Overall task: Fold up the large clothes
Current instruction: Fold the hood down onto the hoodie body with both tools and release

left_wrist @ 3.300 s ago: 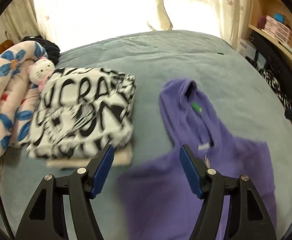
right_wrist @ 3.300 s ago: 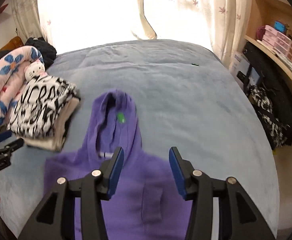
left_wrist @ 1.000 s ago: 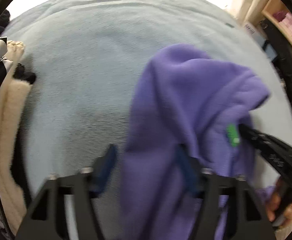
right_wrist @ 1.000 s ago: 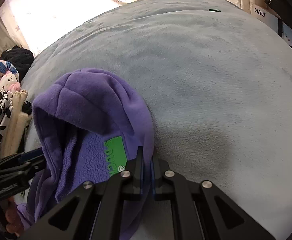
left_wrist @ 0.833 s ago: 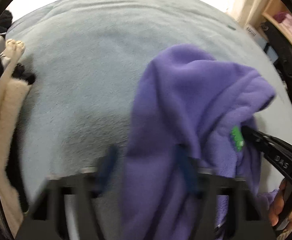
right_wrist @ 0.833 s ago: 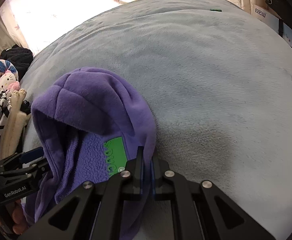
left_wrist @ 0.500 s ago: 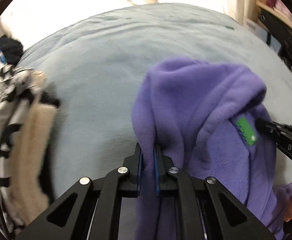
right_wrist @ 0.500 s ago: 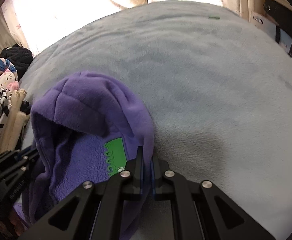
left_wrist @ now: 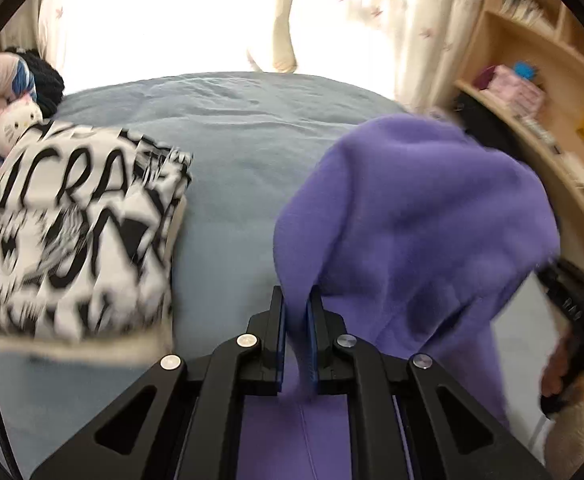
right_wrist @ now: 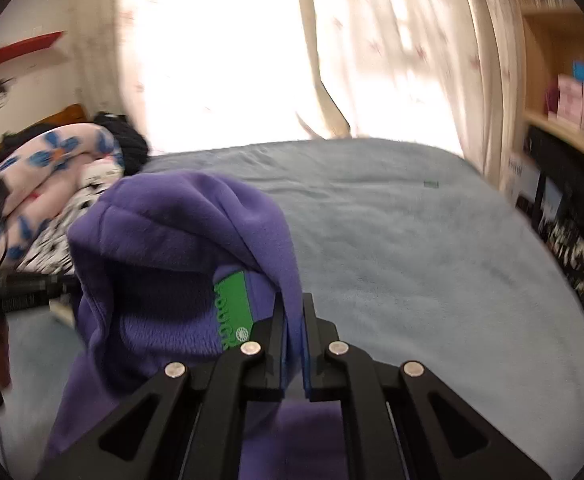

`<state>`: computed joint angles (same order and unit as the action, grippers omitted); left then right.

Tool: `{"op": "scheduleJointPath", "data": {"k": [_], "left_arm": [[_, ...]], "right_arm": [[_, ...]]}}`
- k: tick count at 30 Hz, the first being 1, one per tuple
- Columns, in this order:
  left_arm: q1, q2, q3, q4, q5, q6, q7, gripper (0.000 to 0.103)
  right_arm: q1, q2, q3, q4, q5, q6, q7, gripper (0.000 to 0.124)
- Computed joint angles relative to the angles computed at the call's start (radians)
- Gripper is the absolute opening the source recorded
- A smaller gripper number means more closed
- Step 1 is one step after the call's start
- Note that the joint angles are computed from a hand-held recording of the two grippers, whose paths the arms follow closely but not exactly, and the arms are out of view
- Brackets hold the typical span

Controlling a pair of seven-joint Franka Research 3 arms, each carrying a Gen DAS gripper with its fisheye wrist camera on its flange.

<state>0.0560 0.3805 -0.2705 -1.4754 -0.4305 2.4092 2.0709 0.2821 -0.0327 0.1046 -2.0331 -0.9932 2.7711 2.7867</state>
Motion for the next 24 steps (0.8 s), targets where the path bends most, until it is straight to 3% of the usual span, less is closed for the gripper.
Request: {"op": "scheduleJointPath", "data": {"k": [3, 6, 10, 13, 15, 17, 21, 24], "left_arm": [[0.053, -0.177, 0.017, -0.223, -0.067, -0.018, 0.094, 0.006], [0.060, -0.308, 0.082, -0.411, -0.078, -0.050, 0.124, 0.006], [0.059, -0.388, 0.169, -0.542, -0.091, -0.154, 0.098, 0.008], [0.051, -0.414, 0.206, -0.596, -0.134, -0.228, 0.109, 0.013], [0.047, -0.409, 0.218, -0.609, -0.193, -0.274, 0.127, 0.021], [0.043, -0.407, 0.224, -0.622, -0.264, -0.308, 0.149, 0.030], [0.026, -0.375, 0.210, -0.610, -0.399, -0.342, 0.160, 0.051], [0.006, -0.331, 0.183, -0.576, -0.431, -0.336, 0.125, 0.053]], "right_arm": [[0.030, -0.130, 0.062, -0.130, -0.051, -0.102, 0.002, 0.005], [0.063, -0.218, 0.106, -0.243, 0.133, -0.200, -0.120, 0.011], [0.100, -0.297, 0.125, -0.341, 0.397, -0.260, -0.200, 0.011], [0.124, -0.347, 0.109, -0.407, 0.585, -0.202, -0.212, 0.019], [0.135, -0.371, 0.101, -0.443, 0.688, -0.149, -0.214, 0.042], [0.132, -0.383, 0.112, -0.466, 0.760, -0.117, -0.204, 0.054], [0.119, -0.335, 0.121, -0.459, 0.910, -0.067, -0.204, 0.055], [0.123, -0.273, 0.105, -0.450, 1.024, -0.030, -0.242, 0.055]]}}
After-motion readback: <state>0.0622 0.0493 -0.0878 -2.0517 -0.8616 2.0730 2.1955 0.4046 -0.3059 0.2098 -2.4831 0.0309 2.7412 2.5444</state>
